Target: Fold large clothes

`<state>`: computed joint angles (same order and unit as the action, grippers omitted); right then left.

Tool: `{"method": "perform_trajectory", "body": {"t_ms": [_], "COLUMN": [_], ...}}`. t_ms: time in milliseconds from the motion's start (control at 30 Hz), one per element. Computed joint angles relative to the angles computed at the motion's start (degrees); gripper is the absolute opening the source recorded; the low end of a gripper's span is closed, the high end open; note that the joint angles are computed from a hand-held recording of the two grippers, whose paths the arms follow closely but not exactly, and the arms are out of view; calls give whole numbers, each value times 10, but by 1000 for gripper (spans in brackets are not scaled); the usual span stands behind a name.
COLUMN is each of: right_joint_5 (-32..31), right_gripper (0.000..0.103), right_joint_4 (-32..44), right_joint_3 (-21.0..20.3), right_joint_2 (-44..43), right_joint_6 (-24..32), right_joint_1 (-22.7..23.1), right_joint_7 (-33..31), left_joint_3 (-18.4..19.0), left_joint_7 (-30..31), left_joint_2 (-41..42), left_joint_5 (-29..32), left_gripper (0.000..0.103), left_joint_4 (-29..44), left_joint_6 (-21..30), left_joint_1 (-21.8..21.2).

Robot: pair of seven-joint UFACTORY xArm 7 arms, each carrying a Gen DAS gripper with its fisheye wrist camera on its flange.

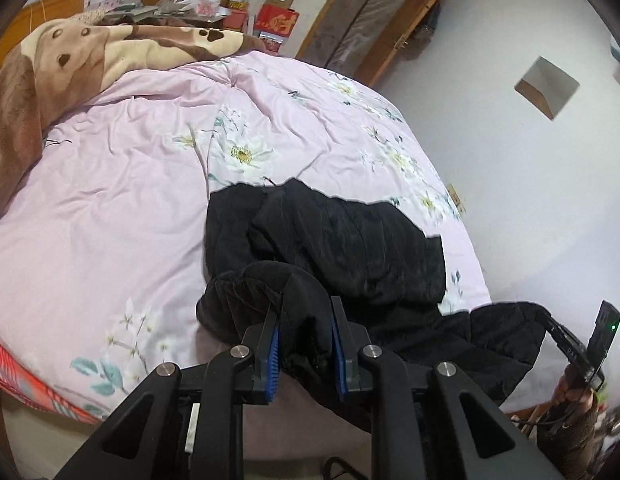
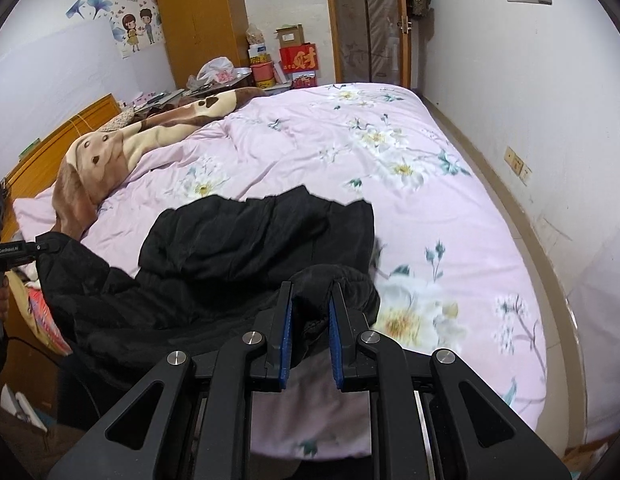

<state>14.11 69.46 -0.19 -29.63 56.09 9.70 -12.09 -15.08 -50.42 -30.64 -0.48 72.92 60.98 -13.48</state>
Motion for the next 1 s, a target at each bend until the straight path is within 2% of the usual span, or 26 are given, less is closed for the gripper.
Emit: {"method": "perform_trajectory", "body": {"t_ms": [100, 300, 533, 733, 833, 1000], "right_joint_5": [-10, -25, -30, -53, -58, -61], "right_gripper": [16, 16, 16, 16, 16, 17], "right_joint_4": [45, 142, 279, 407, 494, 640], "right_joint_3": [6, 19, 26, 37, 41, 42], "right_joint_2": [50, 162, 300, 420, 495, 610], "right_joint_6": [-6, -10, 19, 61, 103, 171], "right_joint_1": [-2, -13, -28, -29, -28, -27], "right_joint_7": [1, 26, 67, 86, 100, 137], "left_joint_3": [-2, 19, 55, 84, 95, 106], "left_joint_7": [12, 16, 26, 51, 44, 68], "left_joint_2": [40, 126, 230, 320, 357, 409], "left_joint_5": [30, 42, 50, 33, 16, -16], "left_gripper": [21, 21, 21, 22, 24, 26], "left_joint_4": [38, 105, 185, 246, 264, 291], "left_joint_6": [7, -1, 2, 19, 24, 20], "left_joint_1": [14, 22, 22, 21, 23, 31]}}
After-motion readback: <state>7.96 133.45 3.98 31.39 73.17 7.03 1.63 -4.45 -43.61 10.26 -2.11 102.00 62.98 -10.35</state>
